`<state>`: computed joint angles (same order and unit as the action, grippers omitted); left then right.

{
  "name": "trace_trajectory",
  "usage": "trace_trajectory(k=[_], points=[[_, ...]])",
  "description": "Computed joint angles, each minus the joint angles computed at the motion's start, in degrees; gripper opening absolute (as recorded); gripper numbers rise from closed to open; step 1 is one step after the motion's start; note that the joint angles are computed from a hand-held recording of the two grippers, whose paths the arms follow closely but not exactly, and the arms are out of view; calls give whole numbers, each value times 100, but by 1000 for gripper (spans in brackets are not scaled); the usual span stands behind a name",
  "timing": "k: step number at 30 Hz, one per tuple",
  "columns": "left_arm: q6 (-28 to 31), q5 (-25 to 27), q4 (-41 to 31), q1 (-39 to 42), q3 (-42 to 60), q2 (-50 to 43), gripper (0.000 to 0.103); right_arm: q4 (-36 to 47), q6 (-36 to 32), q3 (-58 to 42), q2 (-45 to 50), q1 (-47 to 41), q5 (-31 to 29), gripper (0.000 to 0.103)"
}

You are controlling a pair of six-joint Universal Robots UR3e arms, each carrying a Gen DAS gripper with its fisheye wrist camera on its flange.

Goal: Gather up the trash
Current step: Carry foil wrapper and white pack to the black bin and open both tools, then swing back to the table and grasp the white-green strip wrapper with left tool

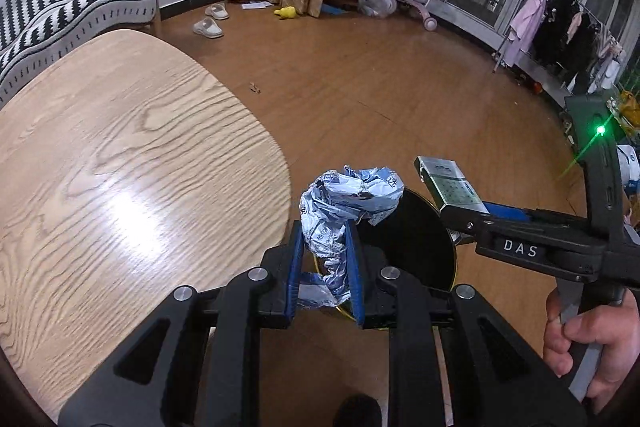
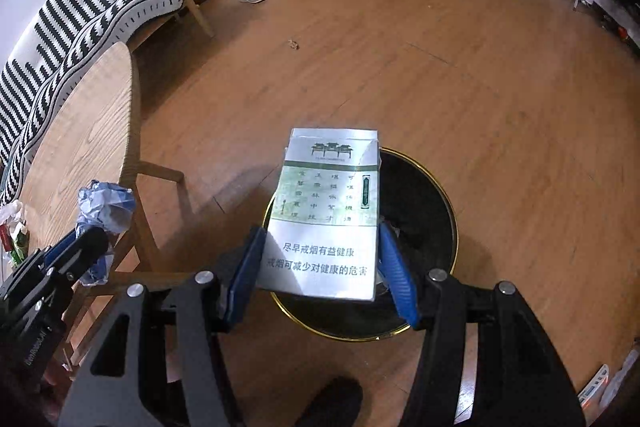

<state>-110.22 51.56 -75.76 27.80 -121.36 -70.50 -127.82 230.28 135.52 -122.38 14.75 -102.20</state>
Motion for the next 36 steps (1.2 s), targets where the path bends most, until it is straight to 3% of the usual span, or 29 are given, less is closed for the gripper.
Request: trace_trajectory(k=[3,4,5,14,15,18,21,23,27,32,36], points=[[-135,82,244,-194,-106,-100,20,-31,-47,96,-124,-160,54,63],[-184,113,340,-257,-145,-134,20,36,32,135,-215,-125,22,75],[-232,147,443,-321,-191,-167,20,99,81,167,-334,-134,-26,80],[-533,227,1174,-1059,-523,-632,22,735,339,204,-1133,-318,-270,82],[-567,229,1227,-1140,-527,-696,29,794,347,203,-1224,-355,-285,82],[-692,119,1402,-1283,-679,-688,72,989,390,165,-1445,-400,-348,82],[-662,55,1389,-1344,-768,-592,75,1179,418,119,-1627,-419,-449,83],[-591,77,1217,-1317,-696,-532,76,1179,464,104,-1641,-374,-471,83],[-90,-76,432,-810,-474,-122,88,819,557,-112,-1100,-83,-529,83],[994,-323,-1042,490,351,158,94,-142,726,-1094,696,838,-766,83],[1550,-437,-1800,1662,1481,-445,94,-576,655,-2526,2425,1515,-819,83]])
